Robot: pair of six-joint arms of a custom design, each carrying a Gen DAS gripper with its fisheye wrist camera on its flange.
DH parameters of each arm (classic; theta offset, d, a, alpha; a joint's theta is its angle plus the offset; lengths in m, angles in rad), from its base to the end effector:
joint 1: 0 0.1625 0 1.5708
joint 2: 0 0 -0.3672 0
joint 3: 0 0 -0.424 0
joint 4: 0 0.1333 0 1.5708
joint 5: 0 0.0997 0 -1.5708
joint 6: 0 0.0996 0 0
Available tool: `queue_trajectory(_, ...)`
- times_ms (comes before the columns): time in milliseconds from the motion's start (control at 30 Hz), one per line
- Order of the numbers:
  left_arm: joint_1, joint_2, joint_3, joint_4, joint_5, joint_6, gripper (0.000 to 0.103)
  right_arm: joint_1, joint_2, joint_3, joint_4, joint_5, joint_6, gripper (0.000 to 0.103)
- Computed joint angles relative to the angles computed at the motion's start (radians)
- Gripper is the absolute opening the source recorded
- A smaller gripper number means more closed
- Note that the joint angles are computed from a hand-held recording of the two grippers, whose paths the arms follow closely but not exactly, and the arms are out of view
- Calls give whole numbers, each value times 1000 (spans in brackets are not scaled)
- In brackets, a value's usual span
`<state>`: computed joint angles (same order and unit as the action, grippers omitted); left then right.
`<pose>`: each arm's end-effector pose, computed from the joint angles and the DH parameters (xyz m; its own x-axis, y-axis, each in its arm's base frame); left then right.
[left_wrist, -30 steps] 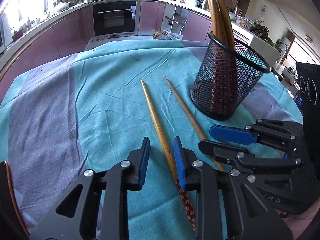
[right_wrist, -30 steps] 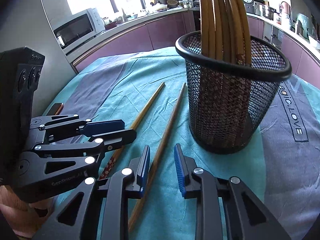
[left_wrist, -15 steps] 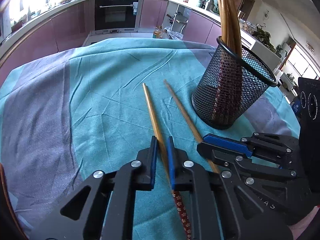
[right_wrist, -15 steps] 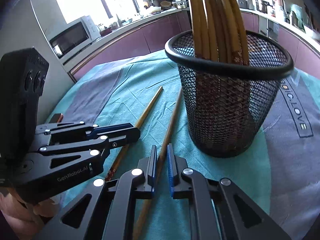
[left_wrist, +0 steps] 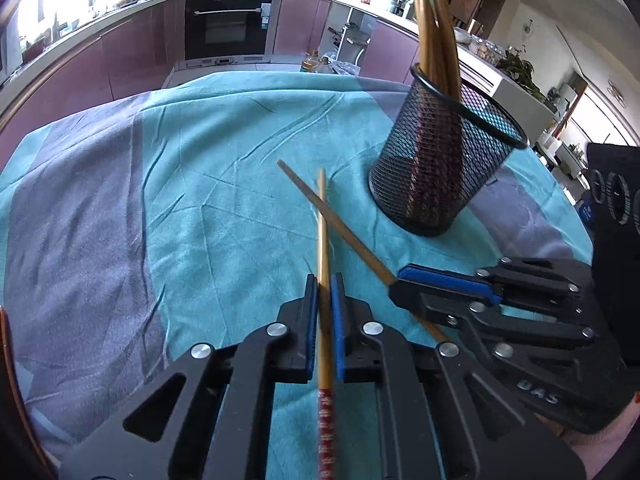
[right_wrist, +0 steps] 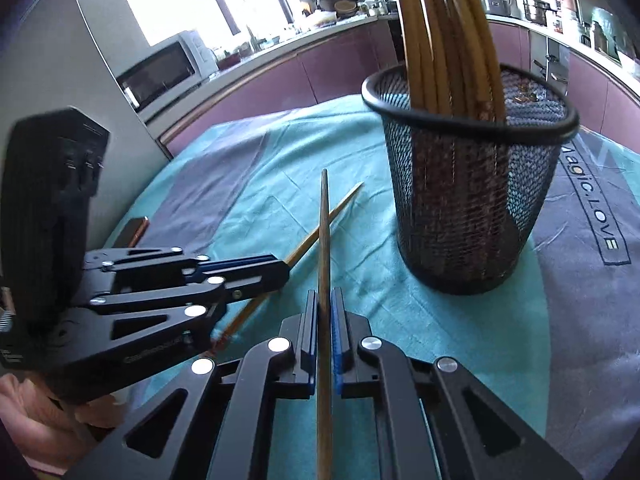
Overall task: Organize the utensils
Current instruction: 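Lift both held chopsticks upright and raise them toward the mesh cup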
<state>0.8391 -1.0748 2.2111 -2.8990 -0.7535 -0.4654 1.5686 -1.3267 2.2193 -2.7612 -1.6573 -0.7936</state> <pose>-0.1569 -0.4829 0.0530 -0.8323 -0.0118 -0.5542 0.3159 0.8114 -0.4917 0.1236 -0.4795 0.1230 -0.7001 -0.6622 0.2671 -0.7087 0.6900 -0.1469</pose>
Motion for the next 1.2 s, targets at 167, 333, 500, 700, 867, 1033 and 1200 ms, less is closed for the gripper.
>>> queue_trajectory(167,6,0,-7,15,-1,9,8,25,24,10,-60,-48,-22,7)
queue_trajectory(333,14,26,-35,21,12,31,9,29,41,0,-66,-50,-28,7)
queue_trajectory(500,15,38,-52,20,15,20,8,17,23,-2,-42,-19,-25,6)
queue_trajectory(700,-5,27,-32,-5,34,16,8,5,-27,13,-11,29,-46,6)
queue_trajectory(867,-25,-5,-5,-31,39,18,8,-1,-70,23,15,74,-65,6)
queue_trajectory(1033,-49,-38,25,-51,44,22,8,-7,-112,32,35,110,-81,6)
queue_trajectory(1200,-64,-78,51,-74,27,32,8,-11,-148,38,46,145,-93,6)
